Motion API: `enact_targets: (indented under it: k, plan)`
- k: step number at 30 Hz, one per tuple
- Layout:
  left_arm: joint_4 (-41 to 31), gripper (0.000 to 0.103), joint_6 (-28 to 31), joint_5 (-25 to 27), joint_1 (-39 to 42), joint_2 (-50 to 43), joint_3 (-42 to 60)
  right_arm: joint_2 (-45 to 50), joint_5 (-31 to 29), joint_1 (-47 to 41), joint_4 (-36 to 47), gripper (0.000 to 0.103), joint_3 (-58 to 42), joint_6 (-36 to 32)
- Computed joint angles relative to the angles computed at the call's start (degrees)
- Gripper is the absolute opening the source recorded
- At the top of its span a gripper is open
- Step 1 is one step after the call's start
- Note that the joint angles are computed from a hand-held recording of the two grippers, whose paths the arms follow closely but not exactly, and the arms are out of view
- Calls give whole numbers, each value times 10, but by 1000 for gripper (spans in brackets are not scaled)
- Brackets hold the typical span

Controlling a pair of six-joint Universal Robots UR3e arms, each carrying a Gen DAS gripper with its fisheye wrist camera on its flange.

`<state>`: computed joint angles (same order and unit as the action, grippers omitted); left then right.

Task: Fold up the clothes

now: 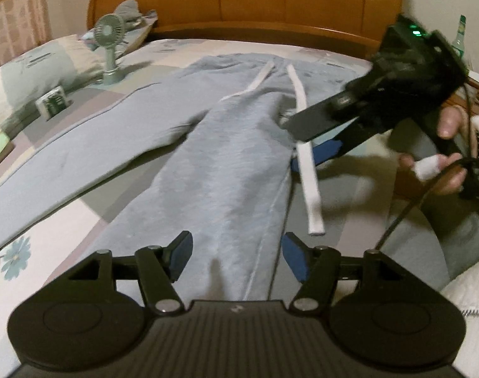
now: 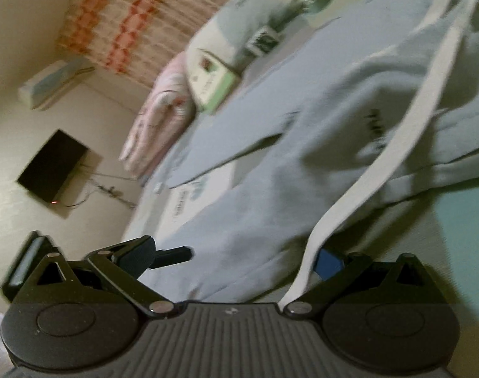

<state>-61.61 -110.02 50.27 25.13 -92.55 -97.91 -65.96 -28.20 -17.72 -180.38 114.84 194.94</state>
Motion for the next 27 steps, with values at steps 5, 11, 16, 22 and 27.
enact_targets:
  k: [5,11,16,22,27]
  plan:
    - [-1,66,8,-13,26,3,-4,-40,5,7,-14,103,2,34]
    - [0,66,16,-30,49,18,-20,-48,-51,55,87,103,-128,23]
    - [-6,69,22,-44,74,34,-30,-10,-92,95,178,103,-248,19]
    - [-11,69,29,-38,95,43,-35,-2,-115,121,254,103,-259,-3]
    - [-15,69,37,-38,97,47,-39,6,-105,130,282,103,-245,10]
